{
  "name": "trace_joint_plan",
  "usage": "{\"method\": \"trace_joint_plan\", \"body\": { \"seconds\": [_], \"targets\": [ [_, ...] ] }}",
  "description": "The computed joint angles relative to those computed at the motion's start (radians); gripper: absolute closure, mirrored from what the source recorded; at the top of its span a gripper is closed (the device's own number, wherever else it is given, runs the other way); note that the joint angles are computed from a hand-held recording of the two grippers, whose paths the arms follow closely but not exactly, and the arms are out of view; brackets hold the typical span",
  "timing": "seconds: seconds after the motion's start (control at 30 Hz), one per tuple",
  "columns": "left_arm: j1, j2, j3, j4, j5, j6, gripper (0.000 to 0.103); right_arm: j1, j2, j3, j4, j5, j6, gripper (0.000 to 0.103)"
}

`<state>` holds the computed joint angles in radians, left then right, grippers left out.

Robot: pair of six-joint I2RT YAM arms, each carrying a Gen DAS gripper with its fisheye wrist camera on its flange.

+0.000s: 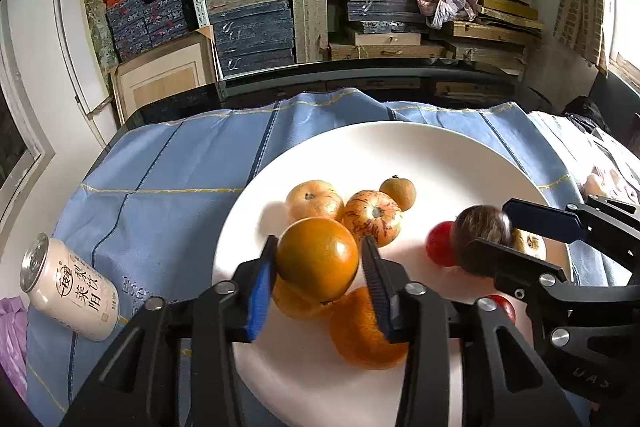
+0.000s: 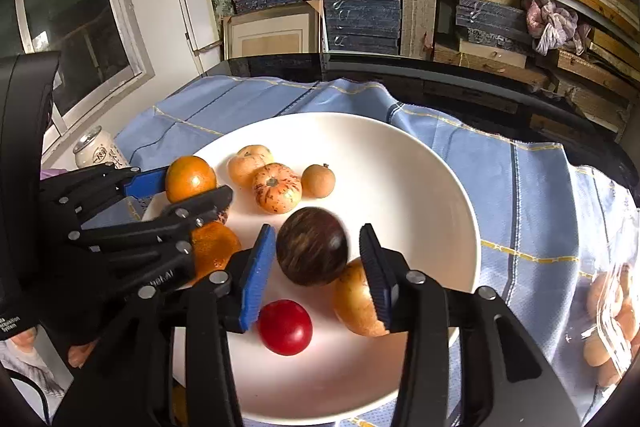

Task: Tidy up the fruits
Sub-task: 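Lower the orange and brown fruit onto the white plate and open both tools, then move both open tools back toward the fruit pile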

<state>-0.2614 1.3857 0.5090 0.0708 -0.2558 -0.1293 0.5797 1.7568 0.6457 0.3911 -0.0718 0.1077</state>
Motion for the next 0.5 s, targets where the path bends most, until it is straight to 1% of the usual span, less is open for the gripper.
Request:
{"method": "trace_joint_plan", "body": {
  "seconds": [0.03,0.07,0.1,0.17,0.23,0.37,0.4,0.43,0.47,0.5],
  "targets": [
    [-0.005,-0.002,-0.002,0.002,-0.013,-0.003,0.048,0.0,-0.003,-0.003,0.004,0.005,0.003,0.054],
    [-0.01,-0.008,-0.006,0.003,-0.028,-0.006,0.039,-0.004,-0.009,-0.009,0.006,0.005,0.004,0.051],
    [-0.007,-0.02,-0.013,0.007,-0.029,-0.003,0.034,-0.01,-0.018,-0.015,0.009,0.0,0.006,0.05],
    [0.004,-0.054,-0.018,-0.006,-0.009,0.001,0.033,-0.017,-0.044,-0.027,0.009,-0.005,0.009,0.049],
    [0.007,-0.092,-0.018,-0.029,-0.01,0.003,0.033,-0.018,-0.101,-0.052,0.005,-0.004,0.009,0.049],
    [0.021,-0.25,-0.015,-0.149,-0.016,-0.008,0.032,0.001,-0.331,-0.141,-0.037,0.019,0.017,0.049],
    [0.026,-0.319,-0.02,-0.202,-0.012,-0.01,0.032,0.009,-0.44,-0.181,-0.063,0.02,0.024,0.048],
    [0.025,-0.373,-0.023,-0.248,-0.013,-0.009,0.031,0.015,-0.507,-0.197,-0.092,0.022,0.027,0.044],
    [0.018,-0.444,-0.028,-0.312,-0.029,-0.004,0.031,0.031,-0.618,-0.228,-0.14,0.032,0.032,0.041],
    [0.002,-0.495,-0.031,-0.361,-0.054,-0.004,0.031,0.042,-0.695,-0.245,-0.183,0.042,0.033,0.039]
  ]
}}
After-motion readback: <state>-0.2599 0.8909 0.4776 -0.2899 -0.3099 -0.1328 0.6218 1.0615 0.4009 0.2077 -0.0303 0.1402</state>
